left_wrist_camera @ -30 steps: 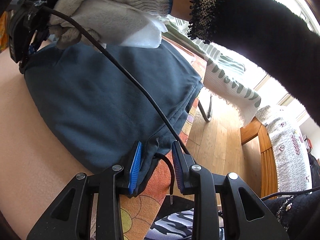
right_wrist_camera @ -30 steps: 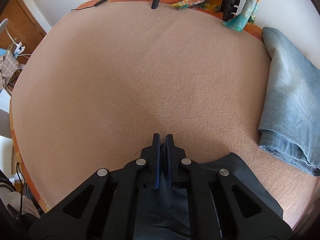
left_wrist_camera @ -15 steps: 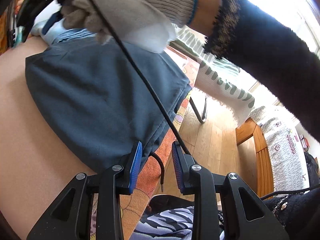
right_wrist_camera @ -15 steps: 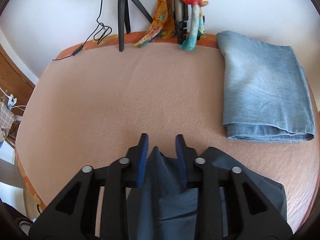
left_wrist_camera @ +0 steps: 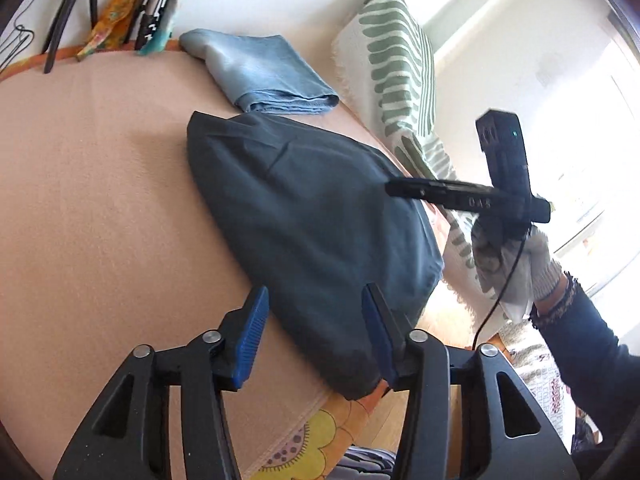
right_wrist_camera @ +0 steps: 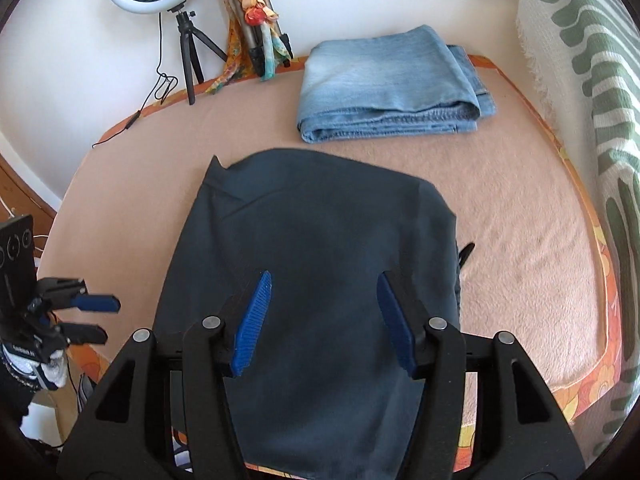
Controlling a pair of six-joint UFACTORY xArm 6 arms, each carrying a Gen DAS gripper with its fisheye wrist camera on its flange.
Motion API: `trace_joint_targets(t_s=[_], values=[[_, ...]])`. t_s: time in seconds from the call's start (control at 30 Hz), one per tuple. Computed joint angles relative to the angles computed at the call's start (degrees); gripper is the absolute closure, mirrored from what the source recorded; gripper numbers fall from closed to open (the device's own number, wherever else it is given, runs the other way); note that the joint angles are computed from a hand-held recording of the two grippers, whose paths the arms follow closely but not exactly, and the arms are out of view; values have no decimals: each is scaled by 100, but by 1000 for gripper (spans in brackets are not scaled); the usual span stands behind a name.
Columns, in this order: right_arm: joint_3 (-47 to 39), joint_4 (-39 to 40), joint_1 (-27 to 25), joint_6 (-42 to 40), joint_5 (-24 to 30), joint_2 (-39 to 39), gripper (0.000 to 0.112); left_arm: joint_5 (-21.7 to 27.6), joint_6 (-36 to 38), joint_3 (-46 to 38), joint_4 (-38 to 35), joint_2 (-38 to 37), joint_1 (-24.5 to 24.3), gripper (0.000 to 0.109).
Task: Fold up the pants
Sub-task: 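Grasp the folded trousers bundle with the left gripper and lift it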
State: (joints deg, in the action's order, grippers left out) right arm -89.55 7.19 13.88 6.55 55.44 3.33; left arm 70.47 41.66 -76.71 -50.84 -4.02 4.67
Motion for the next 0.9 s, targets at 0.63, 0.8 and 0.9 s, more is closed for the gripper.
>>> trace_joint_targets(t_s=[0.63, 0.8, 0.9], values=[[1054, 2605, -1391, -1464, 352, -289, 31, -92, -953, -478, -298, 930, -164, 56], [1398, 4051, -1762, -2359, 389, -345, 28, 137, -876, -639, -556, 1119, -89, 56], [1498, 4626, -1947, -2790, 624, -336, 28, 186, -792, -689, -670, 1185, -84, 56]])
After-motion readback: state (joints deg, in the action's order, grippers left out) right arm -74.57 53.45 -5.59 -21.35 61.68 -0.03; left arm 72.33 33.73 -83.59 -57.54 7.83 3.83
